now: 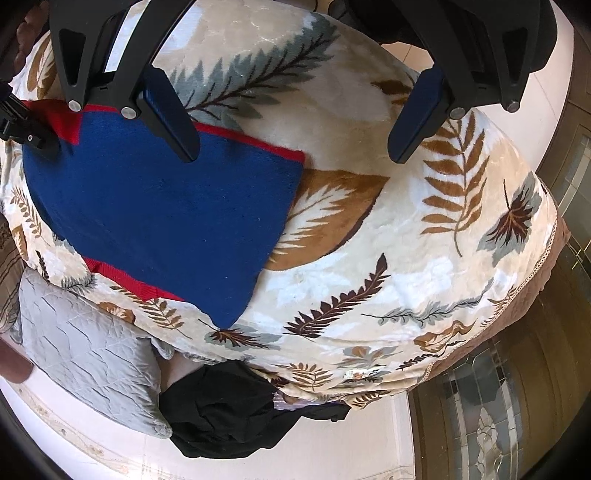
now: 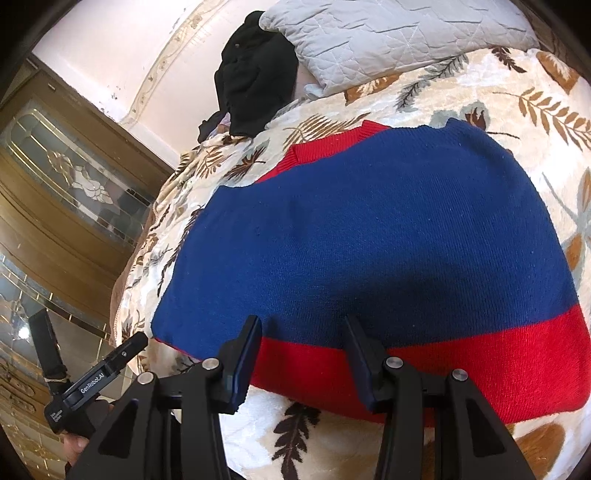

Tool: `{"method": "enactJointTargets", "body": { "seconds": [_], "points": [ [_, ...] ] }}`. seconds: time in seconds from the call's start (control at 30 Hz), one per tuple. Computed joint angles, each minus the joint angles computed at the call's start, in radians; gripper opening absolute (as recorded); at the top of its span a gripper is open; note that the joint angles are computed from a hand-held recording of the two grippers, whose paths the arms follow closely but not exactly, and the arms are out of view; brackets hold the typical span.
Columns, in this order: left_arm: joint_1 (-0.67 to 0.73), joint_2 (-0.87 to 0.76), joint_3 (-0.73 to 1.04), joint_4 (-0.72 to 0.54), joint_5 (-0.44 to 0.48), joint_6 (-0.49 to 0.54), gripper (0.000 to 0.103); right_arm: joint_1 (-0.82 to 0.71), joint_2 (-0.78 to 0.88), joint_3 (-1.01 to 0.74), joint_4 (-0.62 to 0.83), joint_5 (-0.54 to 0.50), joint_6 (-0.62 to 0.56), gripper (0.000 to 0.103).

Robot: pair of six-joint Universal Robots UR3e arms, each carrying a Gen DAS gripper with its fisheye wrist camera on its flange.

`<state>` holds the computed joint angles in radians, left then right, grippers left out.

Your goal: Fold small clothes

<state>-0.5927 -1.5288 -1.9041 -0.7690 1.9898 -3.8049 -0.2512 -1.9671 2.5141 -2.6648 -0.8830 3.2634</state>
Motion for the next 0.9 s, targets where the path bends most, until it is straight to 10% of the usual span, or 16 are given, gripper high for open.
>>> {"method": "enactJointTargets", "body": {
  "seconds": [0.6,0.9],
  "points": [
    [0.016,-0.019,0.026,-0.014,-0.032,0.003,0.102,-0.072,-0.032,0.043,0.035,0.092,-0.013,0.050],
    [0.141,0.069,-0.103,0.048,-0.241,-0.004,0.102,-0.086,-0.041,0.050,0.049,0.107,-0.025,0.050]
  ]
}}
